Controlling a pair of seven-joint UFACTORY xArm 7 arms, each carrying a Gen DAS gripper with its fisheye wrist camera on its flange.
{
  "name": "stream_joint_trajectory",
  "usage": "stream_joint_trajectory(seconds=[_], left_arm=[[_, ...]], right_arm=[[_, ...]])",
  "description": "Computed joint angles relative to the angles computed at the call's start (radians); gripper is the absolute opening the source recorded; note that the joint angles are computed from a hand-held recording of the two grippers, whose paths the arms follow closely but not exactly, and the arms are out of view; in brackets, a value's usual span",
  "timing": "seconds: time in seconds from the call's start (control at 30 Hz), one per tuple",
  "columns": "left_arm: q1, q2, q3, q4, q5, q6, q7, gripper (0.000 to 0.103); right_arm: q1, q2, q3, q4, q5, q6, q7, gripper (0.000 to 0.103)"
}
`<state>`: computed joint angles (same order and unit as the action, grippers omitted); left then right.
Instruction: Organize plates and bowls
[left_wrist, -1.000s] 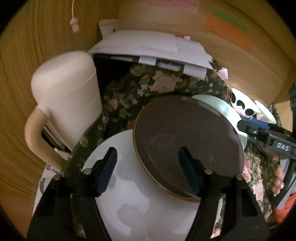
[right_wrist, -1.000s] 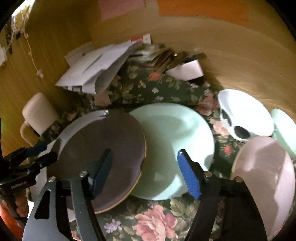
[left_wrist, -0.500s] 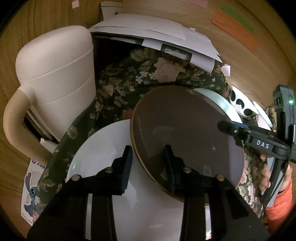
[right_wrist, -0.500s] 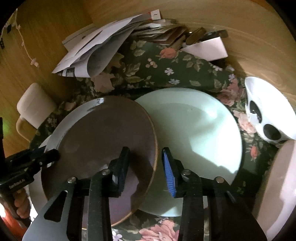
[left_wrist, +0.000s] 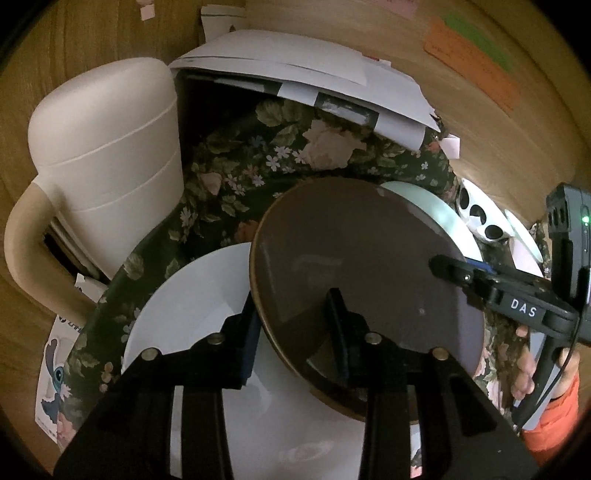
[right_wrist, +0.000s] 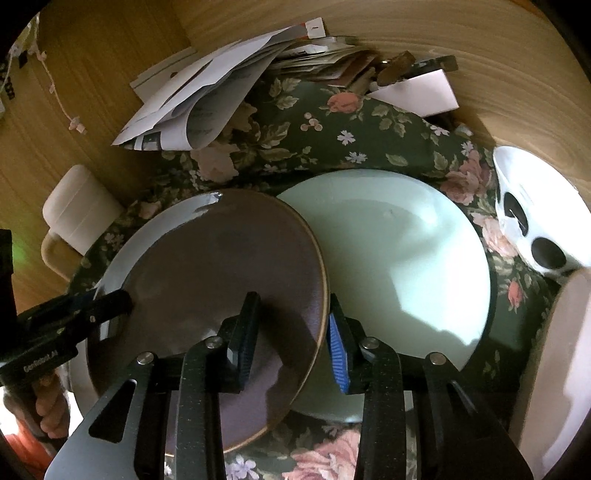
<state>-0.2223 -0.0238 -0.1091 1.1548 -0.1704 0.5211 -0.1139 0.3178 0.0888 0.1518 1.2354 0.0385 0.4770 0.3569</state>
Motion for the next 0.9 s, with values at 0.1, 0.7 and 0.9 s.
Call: stream_joint_trajectory(seconds=[0.1, 0.7, 0.9], left_arm=[[-0.004, -0.007, -0.003, -0.007, -0.006, 0.002, 0.009, 0.034], [-0.053, -0.098, -0.017, -0.075, -0.044, -0.038, 0.061, 0.035], [-0.073, -0.129, -0.019, -0.091, -0.062, -0.043, 0.067, 0.035]], right_arm=[[0.004, -0.028, -0.003, -0.031, -0.031, -0.008, 0.035, 0.031], [-0.028, -0.261, 0.017, -0.243, -0.106, -0.050, 0.176, 0.031], [-0.052, -0.334, 0.036, -0.291, -0.131, -0.051, 0.219, 0.031]])
